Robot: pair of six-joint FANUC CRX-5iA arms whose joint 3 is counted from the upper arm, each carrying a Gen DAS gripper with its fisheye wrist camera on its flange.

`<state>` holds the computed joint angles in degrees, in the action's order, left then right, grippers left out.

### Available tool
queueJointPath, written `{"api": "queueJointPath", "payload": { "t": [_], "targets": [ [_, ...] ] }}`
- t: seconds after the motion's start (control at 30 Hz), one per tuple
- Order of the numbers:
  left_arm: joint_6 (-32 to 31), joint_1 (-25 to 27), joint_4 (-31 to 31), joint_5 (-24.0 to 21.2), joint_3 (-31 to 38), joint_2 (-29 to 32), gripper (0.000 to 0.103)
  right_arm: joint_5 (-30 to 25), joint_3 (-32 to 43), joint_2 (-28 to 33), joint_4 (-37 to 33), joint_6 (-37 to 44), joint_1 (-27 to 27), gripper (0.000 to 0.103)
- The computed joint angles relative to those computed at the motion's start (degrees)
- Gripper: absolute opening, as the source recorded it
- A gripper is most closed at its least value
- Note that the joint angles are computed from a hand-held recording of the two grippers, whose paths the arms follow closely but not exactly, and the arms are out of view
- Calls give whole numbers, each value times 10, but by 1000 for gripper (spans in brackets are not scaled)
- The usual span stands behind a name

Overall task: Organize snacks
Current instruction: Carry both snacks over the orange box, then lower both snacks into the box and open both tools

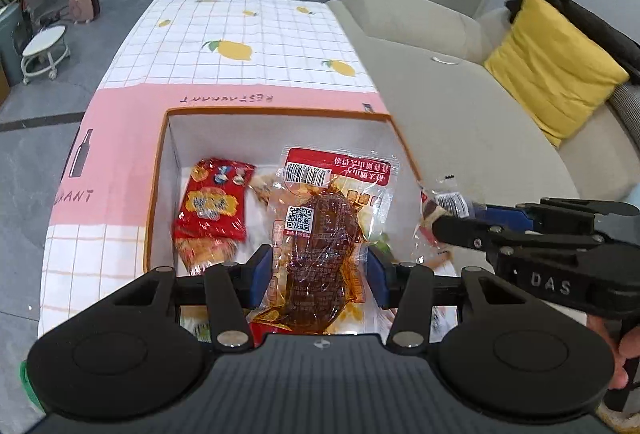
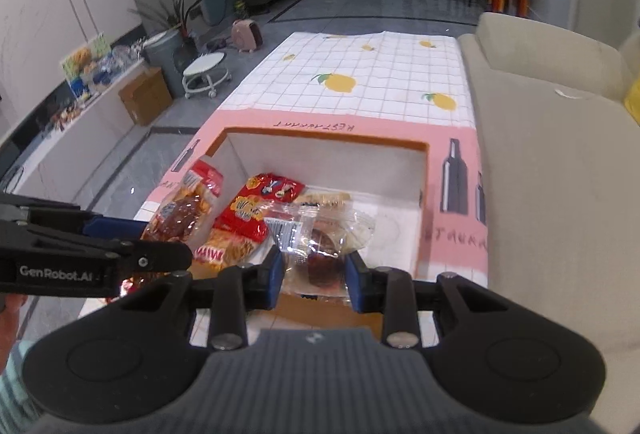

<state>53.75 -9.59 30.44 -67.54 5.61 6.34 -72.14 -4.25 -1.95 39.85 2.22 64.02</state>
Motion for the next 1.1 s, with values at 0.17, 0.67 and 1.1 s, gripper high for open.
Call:
{"api": "queueJointPath", "payload": {
  "t": [0.17, 0.67, 1.1],
  "targets": [
    [31, -10, -16, -2, 57, 64, 56, 16, 43, 43, -45, 94, -56, 30],
    [102, -72, -156, -64, 234, 213, 56, -46, 176, 183, -205, 301, -172, 30],
    [145, -95, -225, -90, 286, 265, 61, -84, 202, 234, -224, 346, -188, 30]
  ]
}}
